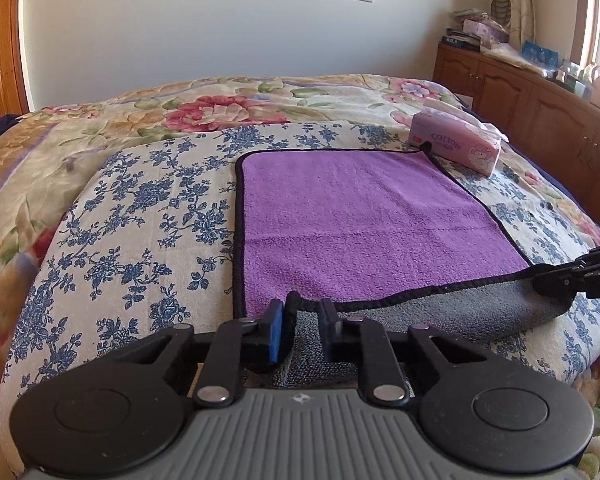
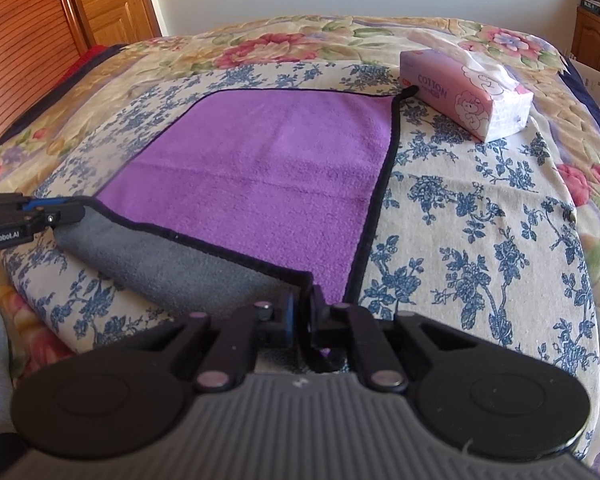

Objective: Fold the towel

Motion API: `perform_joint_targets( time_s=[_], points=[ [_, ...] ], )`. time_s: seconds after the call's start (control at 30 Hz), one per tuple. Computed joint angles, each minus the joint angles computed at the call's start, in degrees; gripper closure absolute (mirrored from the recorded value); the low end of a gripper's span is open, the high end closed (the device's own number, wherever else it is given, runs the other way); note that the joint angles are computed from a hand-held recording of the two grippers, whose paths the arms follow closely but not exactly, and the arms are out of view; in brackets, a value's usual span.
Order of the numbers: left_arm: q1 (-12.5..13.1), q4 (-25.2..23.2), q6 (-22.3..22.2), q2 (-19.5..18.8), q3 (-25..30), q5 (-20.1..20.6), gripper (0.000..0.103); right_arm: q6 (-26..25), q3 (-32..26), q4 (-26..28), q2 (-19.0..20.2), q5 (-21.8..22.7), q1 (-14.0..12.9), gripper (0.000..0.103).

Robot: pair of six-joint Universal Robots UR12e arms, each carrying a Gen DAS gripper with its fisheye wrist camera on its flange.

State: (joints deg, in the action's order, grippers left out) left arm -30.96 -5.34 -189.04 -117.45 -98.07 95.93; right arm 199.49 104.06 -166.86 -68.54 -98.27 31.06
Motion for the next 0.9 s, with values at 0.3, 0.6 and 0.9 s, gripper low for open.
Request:
perform_joint_targets(
  time_s=[0.3,0.6,0.9],
  points=[
    [0.0,0.9,0.1,0.2,-0.2,-0.6,0.094,-0.1,0.3,-2.9,0.1,-1.4,0.2,0.098],
    [-0.3,2.3,0.5,0.5,-0.3,-0.5,0.095,-0.4,0.4,-5.7,0.1,-1.9,0.4,0.098],
    [-0.5,4.0,1.6,0.6,-0.3,-0.2,0.095,-1.2,0.4,-8.0,0.1,-2.8,0.7,0.098]
  ],
)
